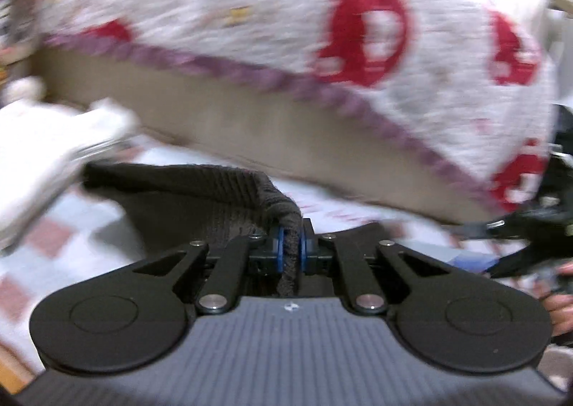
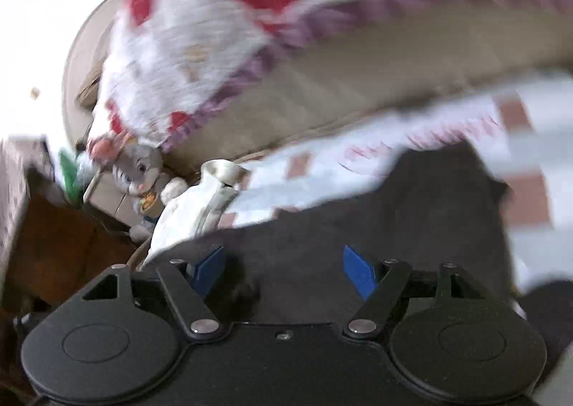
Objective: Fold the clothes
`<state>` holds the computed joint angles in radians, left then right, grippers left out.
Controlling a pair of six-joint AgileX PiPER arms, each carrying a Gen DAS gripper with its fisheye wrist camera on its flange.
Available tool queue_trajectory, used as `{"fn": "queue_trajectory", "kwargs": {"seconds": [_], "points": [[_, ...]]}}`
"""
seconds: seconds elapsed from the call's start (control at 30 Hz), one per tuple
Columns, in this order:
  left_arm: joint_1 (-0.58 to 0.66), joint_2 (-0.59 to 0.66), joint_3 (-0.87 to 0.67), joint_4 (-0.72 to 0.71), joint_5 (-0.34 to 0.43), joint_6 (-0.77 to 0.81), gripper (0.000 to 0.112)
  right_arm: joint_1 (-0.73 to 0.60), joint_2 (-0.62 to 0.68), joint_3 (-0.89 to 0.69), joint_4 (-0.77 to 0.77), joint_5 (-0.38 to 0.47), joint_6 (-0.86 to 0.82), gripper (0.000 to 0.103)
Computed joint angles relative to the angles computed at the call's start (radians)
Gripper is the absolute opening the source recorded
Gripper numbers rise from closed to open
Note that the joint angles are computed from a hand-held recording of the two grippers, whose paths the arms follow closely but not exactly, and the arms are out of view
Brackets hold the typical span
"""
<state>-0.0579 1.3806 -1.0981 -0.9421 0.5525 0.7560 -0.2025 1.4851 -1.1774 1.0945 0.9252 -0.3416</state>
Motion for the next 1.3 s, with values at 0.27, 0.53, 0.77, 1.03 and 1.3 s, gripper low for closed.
{"fn": "queue_trajectory", "kwargs": {"seconds": [0.27, 0.53, 0.77, 1.03, 1.3], "points": [[-0.515, 0.162, -0.162, 0.3, -0.128, -0.232, 0.005, -0.373, 0.023, 0.35, 0.343, 0.143, -0.11, 0.08], [-0.635, 0.413, -0.157, 0.101, -0.11, -0.193, 0.005, -0.381, 0.117, 0.32, 0.308, 0.202, -0.123, 0.082], [-0.583, 0.443, -0.092, 0.01, -0.11, -0.151, 0.006, -0.302, 0.065, 0.227, 0.127, 0.049, -0.085, 0.082], [-0.568, 0.436, -0.09, 0.006, -0.053, -0.132, 0.008, -0.236, 0.065, 0.183, 0.039, 0.045, -0.141, 0.081], [-0.576, 0.169, 0.137, -0.142, -0.224, 0.22, 0.042, -0.209, 0.029, 0.187, -0.068, -0.05, -0.077, 0.075]]}}
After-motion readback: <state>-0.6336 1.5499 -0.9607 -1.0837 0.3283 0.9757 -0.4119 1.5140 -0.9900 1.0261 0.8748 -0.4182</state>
